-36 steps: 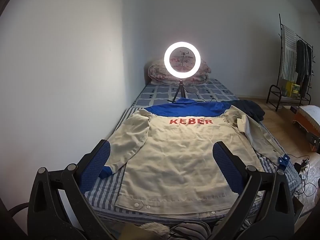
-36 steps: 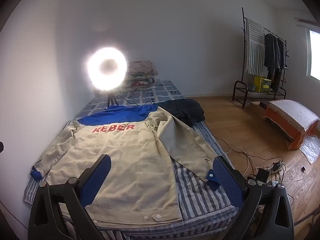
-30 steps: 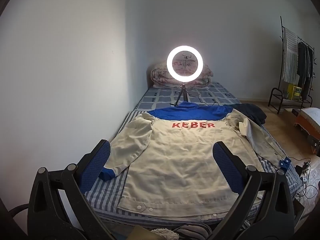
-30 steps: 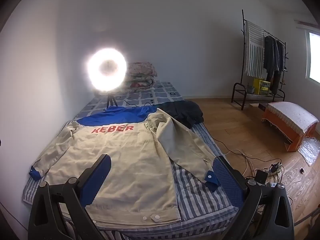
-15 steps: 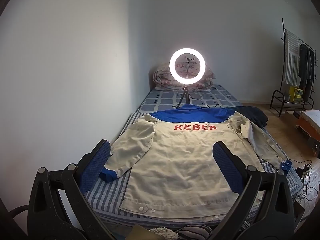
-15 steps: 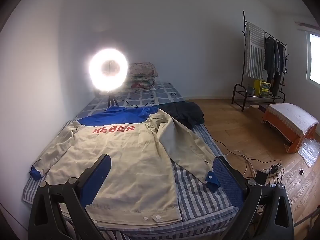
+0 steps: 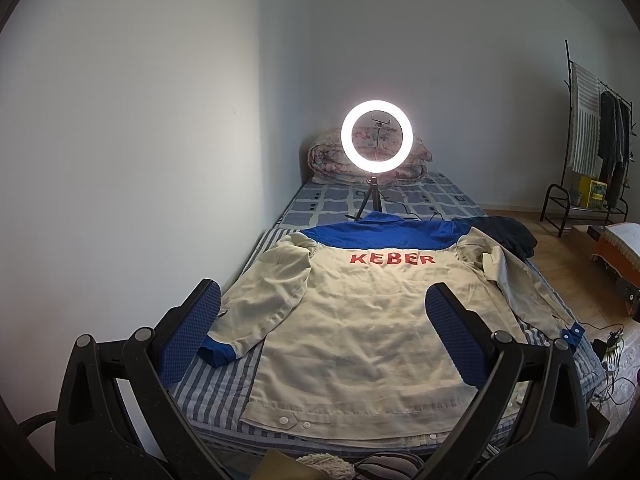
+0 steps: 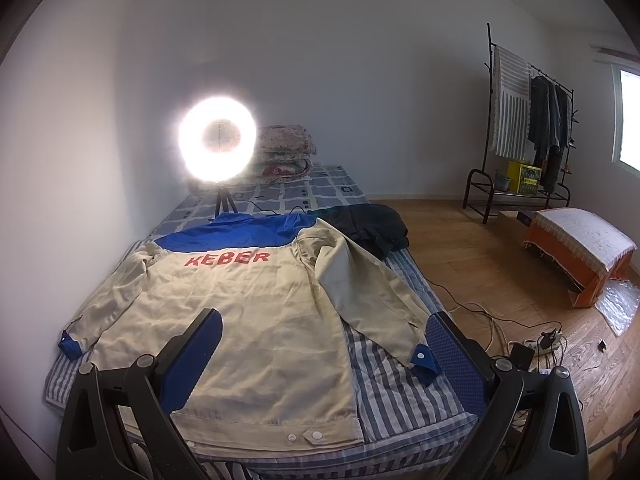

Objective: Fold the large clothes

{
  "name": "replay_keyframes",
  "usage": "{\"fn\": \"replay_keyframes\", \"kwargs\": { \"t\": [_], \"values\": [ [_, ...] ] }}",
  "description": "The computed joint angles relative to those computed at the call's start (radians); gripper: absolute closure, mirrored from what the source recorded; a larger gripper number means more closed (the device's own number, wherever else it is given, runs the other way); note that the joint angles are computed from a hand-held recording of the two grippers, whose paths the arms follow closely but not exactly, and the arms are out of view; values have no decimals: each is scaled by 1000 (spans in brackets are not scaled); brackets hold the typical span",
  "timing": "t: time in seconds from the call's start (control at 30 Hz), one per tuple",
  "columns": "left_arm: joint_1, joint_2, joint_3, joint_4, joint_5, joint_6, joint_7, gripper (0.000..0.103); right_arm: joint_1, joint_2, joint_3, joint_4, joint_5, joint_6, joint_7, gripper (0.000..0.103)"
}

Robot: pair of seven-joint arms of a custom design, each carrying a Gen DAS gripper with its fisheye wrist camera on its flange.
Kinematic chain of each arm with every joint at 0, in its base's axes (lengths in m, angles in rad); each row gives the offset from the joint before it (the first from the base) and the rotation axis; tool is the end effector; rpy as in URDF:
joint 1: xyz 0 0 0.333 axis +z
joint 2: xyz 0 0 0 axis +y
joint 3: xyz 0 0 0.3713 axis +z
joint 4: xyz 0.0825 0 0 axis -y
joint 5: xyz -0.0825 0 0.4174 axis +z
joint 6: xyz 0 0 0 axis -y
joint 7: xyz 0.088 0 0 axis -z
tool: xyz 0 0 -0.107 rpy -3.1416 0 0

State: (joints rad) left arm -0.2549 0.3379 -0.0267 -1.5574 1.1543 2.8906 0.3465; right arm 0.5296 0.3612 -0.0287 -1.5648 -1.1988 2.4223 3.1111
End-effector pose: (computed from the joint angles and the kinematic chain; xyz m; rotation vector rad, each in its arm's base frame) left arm 0.7059 -0.2566 0.5841 -1.4787 1.5466 -0.9938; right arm 0.6649 0.3634 0.5339 -1.3767 1.8141 -1.0816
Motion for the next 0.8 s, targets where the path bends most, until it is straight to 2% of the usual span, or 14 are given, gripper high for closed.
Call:
{"fn": "replay_keyframes", "kwargs": {
  "t": [0.8],
  "values": [
    [-1, -3, 5, 2, 19, 7, -24, 0, 7, 7, -2, 13, -5, -2, -8, 0]
  ]
}}
